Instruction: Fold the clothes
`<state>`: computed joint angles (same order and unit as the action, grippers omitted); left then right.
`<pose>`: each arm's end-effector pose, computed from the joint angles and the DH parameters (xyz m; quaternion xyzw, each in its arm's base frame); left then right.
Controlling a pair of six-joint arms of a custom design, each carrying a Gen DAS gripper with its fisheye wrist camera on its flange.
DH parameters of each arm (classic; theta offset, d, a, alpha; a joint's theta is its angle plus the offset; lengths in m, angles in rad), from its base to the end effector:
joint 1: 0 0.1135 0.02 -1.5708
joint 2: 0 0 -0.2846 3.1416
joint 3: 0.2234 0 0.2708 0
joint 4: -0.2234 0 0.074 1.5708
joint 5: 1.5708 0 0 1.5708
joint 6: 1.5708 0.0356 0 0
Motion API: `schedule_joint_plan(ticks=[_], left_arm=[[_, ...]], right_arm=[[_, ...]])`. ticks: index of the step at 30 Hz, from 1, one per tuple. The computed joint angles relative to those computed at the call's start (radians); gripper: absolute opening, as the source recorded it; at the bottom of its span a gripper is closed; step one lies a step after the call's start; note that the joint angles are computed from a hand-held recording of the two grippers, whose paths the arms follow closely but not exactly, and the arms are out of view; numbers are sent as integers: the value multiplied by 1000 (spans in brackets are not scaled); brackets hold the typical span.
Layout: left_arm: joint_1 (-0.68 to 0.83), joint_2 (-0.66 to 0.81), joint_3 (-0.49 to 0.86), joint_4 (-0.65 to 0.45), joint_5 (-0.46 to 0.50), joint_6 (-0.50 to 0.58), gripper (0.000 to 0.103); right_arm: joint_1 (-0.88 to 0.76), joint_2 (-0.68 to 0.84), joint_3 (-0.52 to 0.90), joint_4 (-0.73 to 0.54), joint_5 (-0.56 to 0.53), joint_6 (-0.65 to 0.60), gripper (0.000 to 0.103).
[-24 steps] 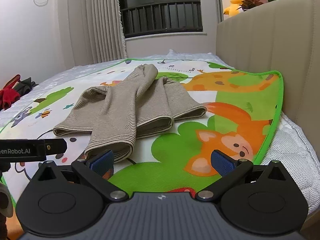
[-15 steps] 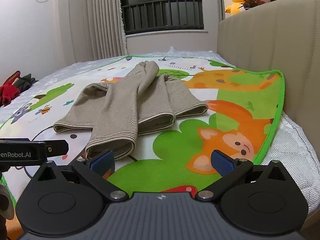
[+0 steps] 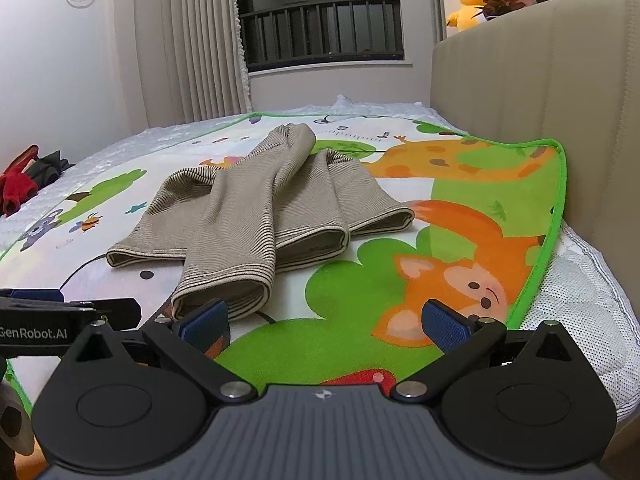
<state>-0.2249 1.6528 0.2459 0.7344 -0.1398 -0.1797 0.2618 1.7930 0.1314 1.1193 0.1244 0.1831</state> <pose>0.2263 -0.0467 0.0783 -0.0100 0.8991 -0.0254 0.4369 0.2061 0.0506 0.0663 -0.0036 0.8695 0.0555 0.4908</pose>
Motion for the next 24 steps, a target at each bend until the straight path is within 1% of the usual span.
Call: schedule_joint_plan(ticks=[24], left_arm=[[3, 1, -9, 4, 7, 7, 103]], right_arm=[[1, -5, -5, -6, -4, 8, 103]])
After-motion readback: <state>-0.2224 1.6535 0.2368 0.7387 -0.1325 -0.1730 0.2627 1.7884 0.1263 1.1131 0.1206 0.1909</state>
